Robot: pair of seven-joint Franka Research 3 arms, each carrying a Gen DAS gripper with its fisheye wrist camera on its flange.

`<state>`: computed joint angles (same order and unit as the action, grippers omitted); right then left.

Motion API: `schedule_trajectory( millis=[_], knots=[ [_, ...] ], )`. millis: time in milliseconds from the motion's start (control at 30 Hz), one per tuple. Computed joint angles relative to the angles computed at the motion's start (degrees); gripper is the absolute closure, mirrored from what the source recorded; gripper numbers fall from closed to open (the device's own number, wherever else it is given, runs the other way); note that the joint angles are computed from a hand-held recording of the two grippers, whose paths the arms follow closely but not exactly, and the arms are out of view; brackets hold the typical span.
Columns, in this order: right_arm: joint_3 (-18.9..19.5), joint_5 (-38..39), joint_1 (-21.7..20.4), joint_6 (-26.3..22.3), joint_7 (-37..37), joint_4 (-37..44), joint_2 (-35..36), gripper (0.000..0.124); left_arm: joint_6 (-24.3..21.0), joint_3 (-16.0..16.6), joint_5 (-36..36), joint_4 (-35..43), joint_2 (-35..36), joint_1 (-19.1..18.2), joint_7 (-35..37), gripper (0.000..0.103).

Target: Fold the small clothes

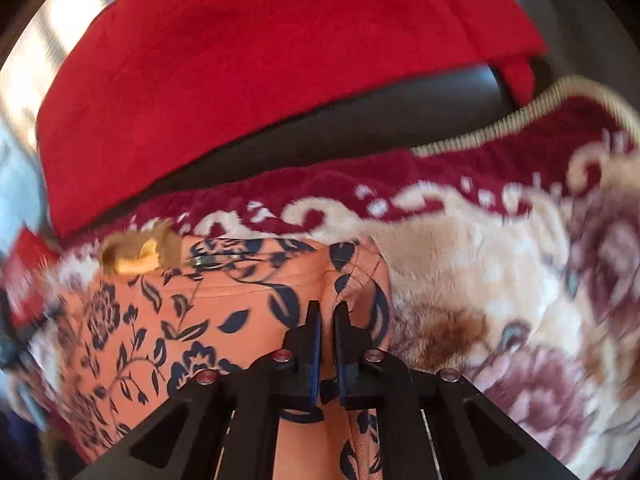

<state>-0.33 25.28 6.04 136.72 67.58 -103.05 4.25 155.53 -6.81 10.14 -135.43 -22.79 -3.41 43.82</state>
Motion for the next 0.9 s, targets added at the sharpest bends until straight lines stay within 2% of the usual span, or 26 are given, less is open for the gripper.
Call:
schedule_trajectory(
  millis=[67,133,200,233,267,300,367,433,467,500,567,633,700,733,767,800,867,900],
  knots=[
    [0.23,-2.7,0.74,5.34,0.4,-2.36,-2.27,0.118,1.68,-2.87,5.04,-0.39,-2.01,3.14,-3.64,0.101],
    [-0.12,-4.88,0.8,9.62,4.17,-2.69,-2.01,0.118,2.43,-3.34,7.13,-0.4,-1.86,4.37,-5.75,0.101],
    [-0.7,-8.3,0.66,8.44,9.41,0.11,1.76,0.116,-0.81,-3.69,8.42,1.12,1.27,5.24,-7.54,0.099],
    [-0.72,-8.65,0.57,7.44,10.01,0.85,2.95,0.116,-3.43,-2.18,6.16,2.37,3.89,3.57,-5.7,0.096],
    [-0.79,-8.98,0.45,5.84,10.81,1.69,4.14,0.116,-7.03,-2.4,2.47,3.74,6.08,3.58,-2.74,0.094],
    [-0.93,-8.93,0.22,3.73,12.05,2.23,4.64,0.116,-8.17,-1.31,2.8,3.7,6.26,2.22,-3.8,0.088],
    [-0.81,-5.7,-0.53,5.98,12.21,-1.82,1.16,0.114,-5.62,-2.21,5.53,0.92,2.67,2.78,-8.71,0.08],
    [-0.97,-6.13,-0.63,9.95,13.43,-7.73,-4.62,0.1,-5.7,-3.13,7.06,-0.97,-1.55,2.7,-10.9,0.062],
    [-0.96,-6.74,-0.67,11.51,14.5,-10.49,-7.56,0.089,-6.94,-4.15,8.21,-1.56,-3.95,2.73,-12.12,0.058],
    [-1.19,-3.59,-0.48,12.57,12.83,-13.56,-11.1,0.072,-7.53,-5.26,9.49,-2.23,-6.03,2.88,-13.74,0.051],
    [-2.64,5.44,1.38,11.47,7.0,-18.05,-17.38,0.05,-8.13,-6.96,11.13,-3.75,-10.52,1.83,-15.77,0.044],
    [-4.83,15.5,4.97,9.86,-0.43,-23.11,-24.5,0.048,-8.03,-8.22,11.49,-4.87,-13.53,0.01,-17.22,0.03],
    [-6.4,25.32,7.31,5.7,-7.61,-27.52,-29.66,0.036,-8.36,-9.88,12.15,-4.92,-14.83,-1.62,-18.45,0.024],
    [-8.13,26.91,9.27,5.04,-8.88,-28.69,-30.2,0.036,-8.17,-11.04,12.91,-5.19,-14.88,-2.45,-18.78,0.021],
    [-7.96,27.43,9.24,4.49,-9.01,-30.09,-30.62,0.036,-8.52,-11.65,13.35,-5.13,-14.38,-3.12,-18.94,0.02],
    [-6.29,24.91,7.2,4.68,-5.77,-31.51,-29.79,0.036,-10.28,-11.74,13.1,-4.63,-13.44,-4.34,-18.21,0.02],
    [-3.53,18.11,2.47,4.17,4.27,-32.53,-27.48,0.039,-17.34,-11.81,10.98,-1.96,-10.33,-6.76,-17.07,0.021],
    [-4.06,18.44,1.24,3.28,7.8,-33.6,-27.45,0.051,-19.62,-11.62,9.65,-1.54,-10.25,-7.84,-17.8,0.021]
  ],
)
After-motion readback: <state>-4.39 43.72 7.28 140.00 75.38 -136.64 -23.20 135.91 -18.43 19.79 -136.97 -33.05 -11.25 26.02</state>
